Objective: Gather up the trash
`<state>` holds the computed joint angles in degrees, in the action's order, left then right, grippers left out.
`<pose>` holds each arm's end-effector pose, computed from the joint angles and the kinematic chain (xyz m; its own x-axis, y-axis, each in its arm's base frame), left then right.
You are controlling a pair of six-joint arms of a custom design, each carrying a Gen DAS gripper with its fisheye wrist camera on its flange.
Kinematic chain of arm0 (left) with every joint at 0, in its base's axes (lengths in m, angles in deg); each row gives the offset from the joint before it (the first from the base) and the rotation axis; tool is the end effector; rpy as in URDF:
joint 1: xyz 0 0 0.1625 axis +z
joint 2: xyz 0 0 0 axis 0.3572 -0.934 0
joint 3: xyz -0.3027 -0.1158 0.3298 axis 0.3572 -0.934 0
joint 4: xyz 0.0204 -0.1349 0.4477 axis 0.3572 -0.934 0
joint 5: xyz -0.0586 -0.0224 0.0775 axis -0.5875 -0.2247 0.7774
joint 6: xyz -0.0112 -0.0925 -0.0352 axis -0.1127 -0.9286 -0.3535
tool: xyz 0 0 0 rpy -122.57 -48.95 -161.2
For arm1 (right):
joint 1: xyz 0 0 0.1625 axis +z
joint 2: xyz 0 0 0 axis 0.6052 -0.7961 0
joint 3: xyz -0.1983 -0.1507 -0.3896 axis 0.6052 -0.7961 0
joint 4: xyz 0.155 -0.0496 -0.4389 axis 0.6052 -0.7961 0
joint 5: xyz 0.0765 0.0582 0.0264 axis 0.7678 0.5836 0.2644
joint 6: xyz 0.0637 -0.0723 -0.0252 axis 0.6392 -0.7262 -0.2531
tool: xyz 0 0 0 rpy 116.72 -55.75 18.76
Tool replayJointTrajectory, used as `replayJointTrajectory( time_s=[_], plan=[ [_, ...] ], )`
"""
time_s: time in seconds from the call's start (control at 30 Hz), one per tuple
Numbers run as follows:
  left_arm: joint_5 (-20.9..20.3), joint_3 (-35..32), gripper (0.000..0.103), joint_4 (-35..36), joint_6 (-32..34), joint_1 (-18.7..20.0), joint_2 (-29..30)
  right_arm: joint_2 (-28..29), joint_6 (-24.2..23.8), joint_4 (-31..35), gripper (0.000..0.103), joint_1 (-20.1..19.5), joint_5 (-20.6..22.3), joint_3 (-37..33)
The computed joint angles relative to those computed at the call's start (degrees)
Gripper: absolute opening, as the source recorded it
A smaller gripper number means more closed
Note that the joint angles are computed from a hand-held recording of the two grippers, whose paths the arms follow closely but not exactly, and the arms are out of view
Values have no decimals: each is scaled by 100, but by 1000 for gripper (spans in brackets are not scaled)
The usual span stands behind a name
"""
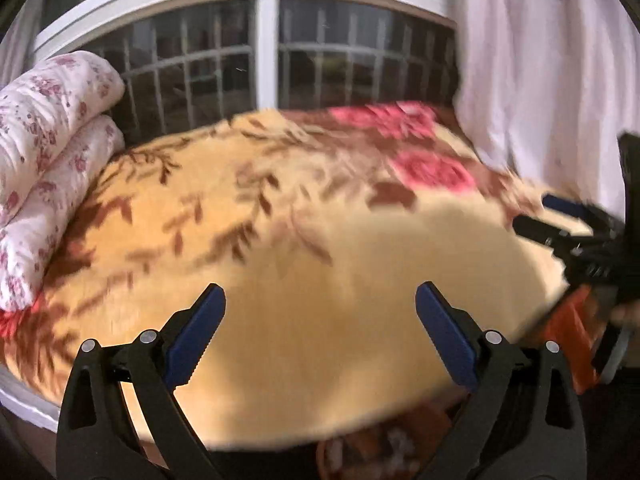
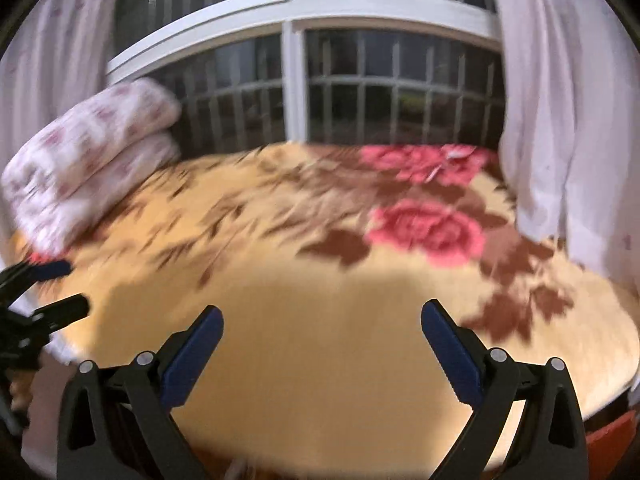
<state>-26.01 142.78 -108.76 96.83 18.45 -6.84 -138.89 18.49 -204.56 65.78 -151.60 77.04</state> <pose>-0.4244 -0.5848 0.1478 -0.5821 0.6301 -0.5139 0.8119 0.4847 -0.3254 0.1742 -0.4820 0.4025 -0.6899 0.2975 0.6600 -0.4607 0.5228 -0.7172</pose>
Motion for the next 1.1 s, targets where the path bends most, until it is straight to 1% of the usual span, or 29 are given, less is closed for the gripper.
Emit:
replayJointTrajectory(
  time_s=[0.03,0.07,0.13,0.17,0.23,0.27,0.33,0.37,0.4,0.43,0.5,0.57,0.77,1.1],
  plan=[
    [80,-162,94,-136,20,18,171,185,-177,-276,98,-83,32,-192],
    [261,-385,94,-299,87,32,392,426,-332,-539,98,-187,24,-441],
    [640,-815,94,-430,217,58,794,801,-394,-741,98,-387,71,-864],
    [770,-1017,94,-494,312,95,999,881,-309,-687,98,-463,83,-983],
    [964,-1335,94,-596,360,169,1319,1062,59,-361,98,-623,62,-1275],
    [936,-1565,94,-524,322,243,1498,1096,207,-230,98,-672,58,-1341],
    [871,-1767,94,-387,240,321,1655,1153,544,30,98,-791,88,-1394],
    [802,-1913,94,-243,206,379,1761,1170,772,353,98,-856,66,-1439],
    [806,-2027,94,-107,164,416,1847,1177,881,536,98,-881,55,-1451],
    [838,-2080,94,-19,119,433,1897,1160,1037,880,98,-925,73,-1478],
    [729,-2274,94,453,-76,502,1976,1155,1177,1106,98,-958,90,-1480],
    [607,-2391,94,802,-263,551,2013,1166,1249,1172,98,-959,31,-1489],
    [601,-2479,94,1141,-510,606,2073,1292,1381,1340,98,-937,-308,-1538],
    [574,-2540,94,1323,-647,638,2092,1195,1805,1649,98,-1022,-282,-1501]
  ],
)
